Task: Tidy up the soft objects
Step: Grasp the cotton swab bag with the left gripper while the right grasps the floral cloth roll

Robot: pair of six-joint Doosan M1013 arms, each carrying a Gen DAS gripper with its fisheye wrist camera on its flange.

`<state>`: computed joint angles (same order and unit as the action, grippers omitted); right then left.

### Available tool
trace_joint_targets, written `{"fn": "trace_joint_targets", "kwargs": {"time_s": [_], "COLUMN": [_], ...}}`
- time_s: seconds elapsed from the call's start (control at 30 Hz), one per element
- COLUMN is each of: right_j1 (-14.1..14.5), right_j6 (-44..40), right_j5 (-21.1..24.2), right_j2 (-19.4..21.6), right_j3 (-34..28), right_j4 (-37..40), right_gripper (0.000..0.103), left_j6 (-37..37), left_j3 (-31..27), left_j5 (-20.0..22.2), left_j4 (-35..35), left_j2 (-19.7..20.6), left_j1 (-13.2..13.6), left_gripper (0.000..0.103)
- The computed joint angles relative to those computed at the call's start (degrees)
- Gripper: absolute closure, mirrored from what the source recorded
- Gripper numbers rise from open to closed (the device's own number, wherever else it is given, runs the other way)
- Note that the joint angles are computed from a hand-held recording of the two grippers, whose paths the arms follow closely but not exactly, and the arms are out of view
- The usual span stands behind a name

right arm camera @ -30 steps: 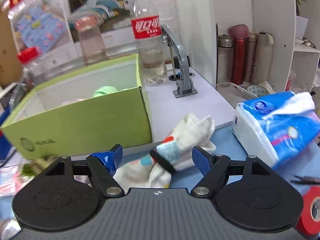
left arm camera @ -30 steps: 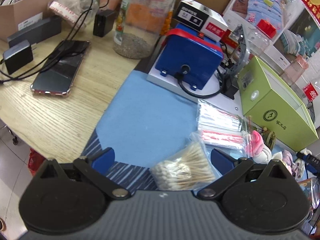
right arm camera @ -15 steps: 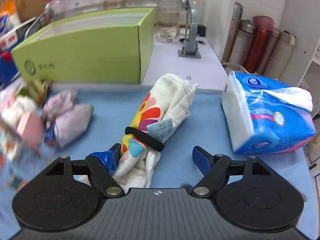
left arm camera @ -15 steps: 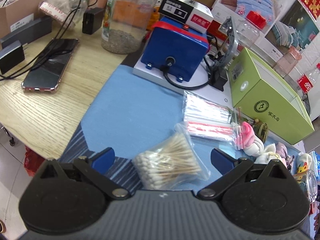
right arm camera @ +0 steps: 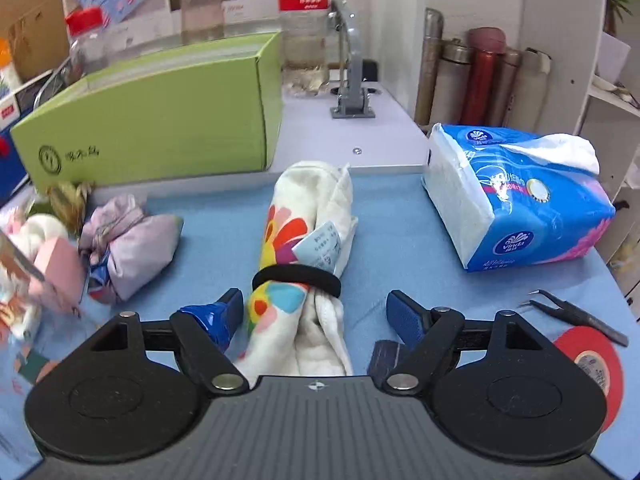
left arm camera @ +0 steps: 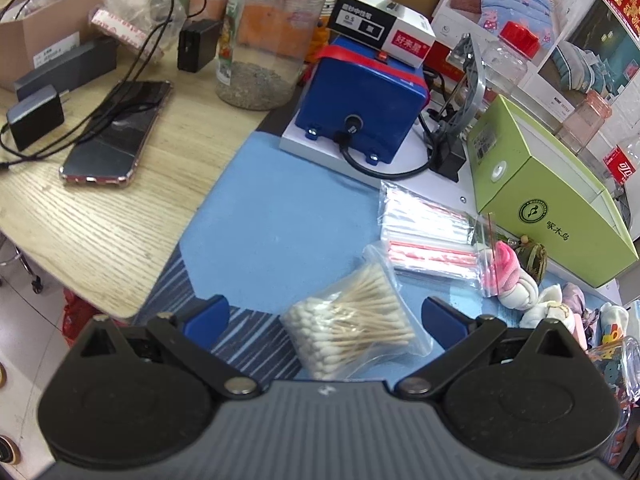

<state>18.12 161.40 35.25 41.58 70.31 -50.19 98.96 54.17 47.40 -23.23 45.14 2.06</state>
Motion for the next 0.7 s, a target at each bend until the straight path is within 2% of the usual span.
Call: {"fn": "trace_joint_targets", "kwargs": {"time_s": [0.13,0.2,0.27,0.33,0.37,0.43,0.6,0.7], "right_j1": [0.2,0.3,0.3,0.1,0.1,0.0,0.0,0.0], "right_j6": [3.5,4.9,6.2,5.5,5.2,4.8,2.7,3.5], "right_j5": [-0.4,-0.8,-1.5,-1.9,-2.1,-2.6,-1.8,-1.2], "right_j2": [0.1,-0.1,-0.3,-0.3,-0.4,-0.6,-0.2,0.5], "right_j3": [0.6,1.2,2.0,1.8,2.0,2.3,1.3,0.3], "right_j4": [-4.2,-5.8,-7.4,-6.9,-6.7,-6.5,-4.3,-4.9], "right_gripper": [0.036,0.035,0.035,0.034,0.034,0.034,0.031,0.027], "left_j6": [3.5,8.3,17.7,30.7,35.1,42.5,52.0,52.9], "left_j3": [-2.1,-2.3,-2.2,-3.4,-3.7,-6.1,-9.2,-9.2], "left_j5": [3.6,2.8,1.6,3.6,4.2,8.5,15.2,14.9], "left_j4": [-1.6,-0.5,-0.9,-2.3,-2.4,-3.3,-8.6,-7.7], "left_j2": [1.3,1.4,1.3,1.9,2.1,3.3,5.5,6.0], "left_j1": [-0.5,-1.1,-1.3,-1.0,-0.8,-0.3,0.7,0.2], "left_gripper": [0.002,0.002,0.002,0.002,0.002,0.002,0.002,0.002]}}
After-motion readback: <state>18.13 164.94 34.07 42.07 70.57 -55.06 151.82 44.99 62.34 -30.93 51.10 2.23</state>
